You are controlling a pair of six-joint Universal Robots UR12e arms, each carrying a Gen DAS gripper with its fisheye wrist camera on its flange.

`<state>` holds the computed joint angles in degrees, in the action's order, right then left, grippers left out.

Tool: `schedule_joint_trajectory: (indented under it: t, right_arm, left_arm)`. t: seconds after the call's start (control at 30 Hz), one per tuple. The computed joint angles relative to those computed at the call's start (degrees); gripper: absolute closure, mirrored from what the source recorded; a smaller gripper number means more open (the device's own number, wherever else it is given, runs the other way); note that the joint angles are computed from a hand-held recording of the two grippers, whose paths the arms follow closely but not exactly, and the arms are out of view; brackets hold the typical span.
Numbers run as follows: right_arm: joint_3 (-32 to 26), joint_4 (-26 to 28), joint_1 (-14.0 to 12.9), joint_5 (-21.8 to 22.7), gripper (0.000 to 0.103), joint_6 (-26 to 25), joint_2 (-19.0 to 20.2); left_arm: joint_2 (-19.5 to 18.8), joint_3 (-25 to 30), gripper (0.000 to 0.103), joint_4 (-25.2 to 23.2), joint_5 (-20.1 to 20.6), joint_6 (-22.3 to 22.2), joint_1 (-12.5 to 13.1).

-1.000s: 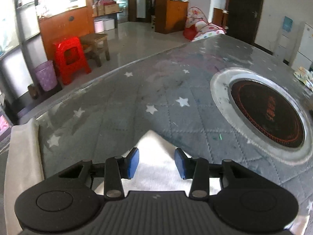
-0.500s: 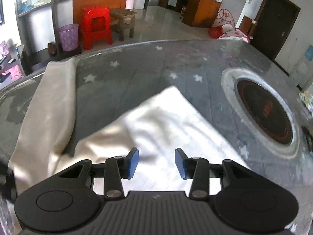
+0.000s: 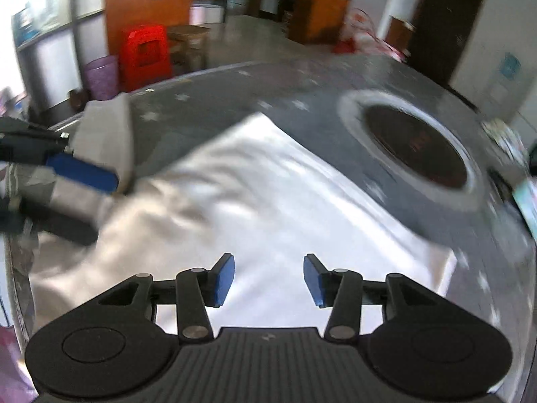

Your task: Fold clothes

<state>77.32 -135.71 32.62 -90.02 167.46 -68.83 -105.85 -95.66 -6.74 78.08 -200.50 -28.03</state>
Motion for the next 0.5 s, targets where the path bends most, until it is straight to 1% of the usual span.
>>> schedule_joint_trajectory:
  t: [0.03, 0.13, 0.2, 0.23, 0.37, 0.43, 0.5]
  right_arm:
    - [1.0, 0.1, -0.2, -0.4, 0.057, 0.5, -0.7]
    - [3.6, 0.0, -0.7, -0.9, 0.057, 1.6, -2.7]
    - [5.4, -0.2, -1.0, -0.6, 0.056, 2.3, -3.8]
    - [6.2, -0.5, -1.0, -0.4, 0.056, 2.6, -4.3]
    - [9.0, -2.4, -1.0, -0.4, 0.056, 4.2, -5.8]
    - [10.2, -4.3, -0.9, -0.2, 0.055, 5.2, -6.4]
    - [11.2, -5.8, -0.9, 0.2, 0.050, 6.1, -6.9]
  left_arm:
    - [-0.5, 0.5, 0.045, -0.3, -0.1, -0.3, 0.1]
    - [-1.3, 1.7, 0.045, -4.2, 2.1, -1.4, 0.0]
    - [-0.9, 1.1, 0.045, -5.9, 3.2, -2.7, 0.2]
    - [-0.7, 0.8, 0.050, -6.4, 3.6, -3.2, 0.3]
    - [0.6, -1.4, 0.050, -3.8, 3.7, -5.2, 0.7]
    - [1.5, -2.3, 0.049, -2.5, 5.5, -5.2, 0.6]
    - [2.5, -3.6, 0.048, -1.4, 8.8, -5.8, 0.3]
